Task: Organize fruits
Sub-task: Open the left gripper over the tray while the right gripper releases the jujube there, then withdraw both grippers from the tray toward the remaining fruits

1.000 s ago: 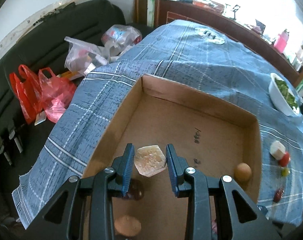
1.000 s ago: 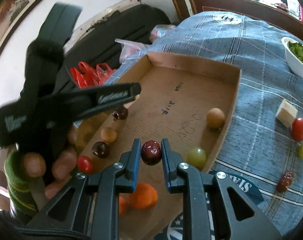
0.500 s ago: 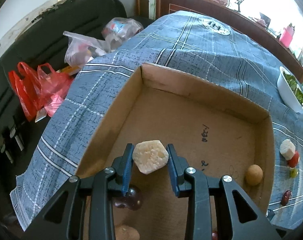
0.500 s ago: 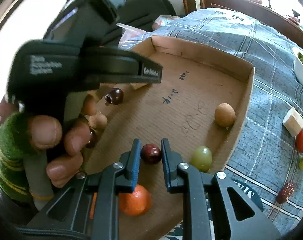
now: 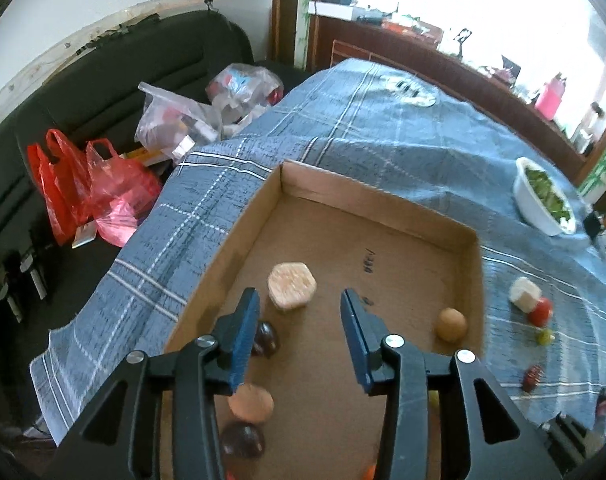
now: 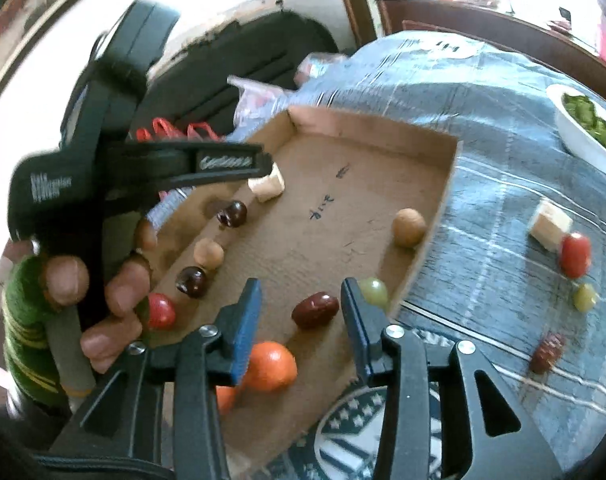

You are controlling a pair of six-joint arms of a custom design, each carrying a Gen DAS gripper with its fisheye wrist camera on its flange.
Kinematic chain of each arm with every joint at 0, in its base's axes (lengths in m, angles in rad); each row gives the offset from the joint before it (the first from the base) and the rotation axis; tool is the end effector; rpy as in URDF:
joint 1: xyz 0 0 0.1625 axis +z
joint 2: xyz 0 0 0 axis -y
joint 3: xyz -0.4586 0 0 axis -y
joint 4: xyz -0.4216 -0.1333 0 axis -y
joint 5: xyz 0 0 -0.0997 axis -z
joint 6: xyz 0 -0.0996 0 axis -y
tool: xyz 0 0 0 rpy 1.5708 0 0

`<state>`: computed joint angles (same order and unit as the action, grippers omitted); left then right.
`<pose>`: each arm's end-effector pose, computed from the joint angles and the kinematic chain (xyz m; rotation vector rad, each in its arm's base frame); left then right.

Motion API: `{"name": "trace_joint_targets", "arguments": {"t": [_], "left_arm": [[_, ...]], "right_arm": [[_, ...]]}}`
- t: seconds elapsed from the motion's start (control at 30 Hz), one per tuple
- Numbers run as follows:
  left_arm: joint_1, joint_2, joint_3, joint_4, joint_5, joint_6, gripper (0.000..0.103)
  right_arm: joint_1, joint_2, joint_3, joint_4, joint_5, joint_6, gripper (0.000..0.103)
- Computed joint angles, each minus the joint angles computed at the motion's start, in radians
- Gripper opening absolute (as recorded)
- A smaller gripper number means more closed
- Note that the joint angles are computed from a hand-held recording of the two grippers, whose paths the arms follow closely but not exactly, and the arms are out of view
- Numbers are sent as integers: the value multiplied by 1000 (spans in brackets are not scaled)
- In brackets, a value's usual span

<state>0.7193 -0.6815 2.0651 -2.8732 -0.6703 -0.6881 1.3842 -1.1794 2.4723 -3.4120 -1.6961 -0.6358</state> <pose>-0.2587 -0.5075 -0.0326 0.2372 2.3326 -0.7202 0.0395 -0.4422 0.1486 0.5631 -2.6819 0.6376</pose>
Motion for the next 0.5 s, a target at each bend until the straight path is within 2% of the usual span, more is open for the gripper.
{"name": "trace_joint_targets", "arguments": {"t": [0.23, 0.5], "left_arm": [[-74, -7, 60, -64, -54, -24, 48], [-153, 23, 88, -89, -127, -42, 49]], "right_arm": [[-103, -170, 98, -5, 98, 7, 43], [-241, -297, 181, -17, 152, -10, 43]]}}
